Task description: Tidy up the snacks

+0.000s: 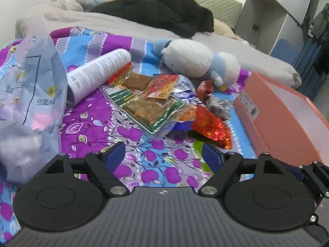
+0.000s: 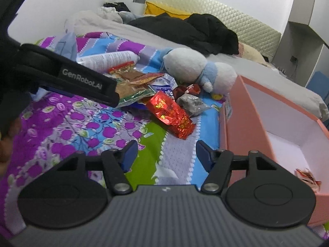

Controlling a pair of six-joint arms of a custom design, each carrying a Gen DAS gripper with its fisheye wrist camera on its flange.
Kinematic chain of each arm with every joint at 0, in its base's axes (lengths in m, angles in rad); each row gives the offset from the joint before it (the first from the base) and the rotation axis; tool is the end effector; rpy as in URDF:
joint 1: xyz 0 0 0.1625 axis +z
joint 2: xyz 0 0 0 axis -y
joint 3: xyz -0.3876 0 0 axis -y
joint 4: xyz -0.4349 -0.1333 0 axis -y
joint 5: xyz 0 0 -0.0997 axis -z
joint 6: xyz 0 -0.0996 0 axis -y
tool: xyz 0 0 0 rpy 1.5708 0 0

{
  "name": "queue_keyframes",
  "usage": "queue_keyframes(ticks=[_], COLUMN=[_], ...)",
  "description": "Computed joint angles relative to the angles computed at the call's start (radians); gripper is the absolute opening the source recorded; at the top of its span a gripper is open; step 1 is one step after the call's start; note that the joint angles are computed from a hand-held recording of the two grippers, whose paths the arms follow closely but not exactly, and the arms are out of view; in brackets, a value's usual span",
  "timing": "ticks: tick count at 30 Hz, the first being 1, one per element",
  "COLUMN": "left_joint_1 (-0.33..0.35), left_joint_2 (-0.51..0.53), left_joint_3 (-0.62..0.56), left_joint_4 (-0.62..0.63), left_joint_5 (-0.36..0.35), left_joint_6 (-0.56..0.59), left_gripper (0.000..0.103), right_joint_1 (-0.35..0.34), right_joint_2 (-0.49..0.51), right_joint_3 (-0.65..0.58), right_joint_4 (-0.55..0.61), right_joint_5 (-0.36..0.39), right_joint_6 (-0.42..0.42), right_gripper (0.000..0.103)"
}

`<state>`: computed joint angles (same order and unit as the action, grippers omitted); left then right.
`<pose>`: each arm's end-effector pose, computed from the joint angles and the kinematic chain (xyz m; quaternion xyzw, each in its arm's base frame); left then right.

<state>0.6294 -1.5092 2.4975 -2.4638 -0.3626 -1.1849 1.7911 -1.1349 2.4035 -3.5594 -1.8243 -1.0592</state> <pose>-0.1569 -0.3944 0.1415 -0.0730 0.8193 -0.4768 0.3101 0.2000 -0.3975 0.0919 0.5185 -0.7714 0.2710 0.2504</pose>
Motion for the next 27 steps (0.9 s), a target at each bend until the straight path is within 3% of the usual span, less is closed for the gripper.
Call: queue_keyframes(ticks=[8,16,19,22,27], left_joint_1=[0.146,0.226,0.24,0.25,0.258], left_joint_2=[0.114,0.203,0.234,0.264,0.296], left_joint_3=[-0.076,-0.15,-0.168,-0.185,-0.203], left_joint_4=[-0.19,-0.247,-0.299,-0.337,-0.373], left_joint_5=[-0.048,-0.026,-0.019,-0.016,0.001], left_joint_6=[0.237,0.371,0.435,0.492,0.536], left_gripper=[0.085,0.085,0.082,0.078,0.061], right_joint_1=[-0.012,-0.035,-0.04,-0.038,-0.042], right_joint_2=[0.162,0.297,0.326,0.357,0.358], right_joint_3=[-0.108,-0.213,-0.235,-0.26,-0.289], right_joint_4=[-0.075,-0.147,-0.169,-0.193,-0.127], right_joint_5=[-0.011,-0.02,-0.007,-0.007,0.015], right_joint_6=[-0.035,-0.07,-0.095,-0.116,-0.099], right_gripper=[0.064,0.065,0.066,0.073,0.073])
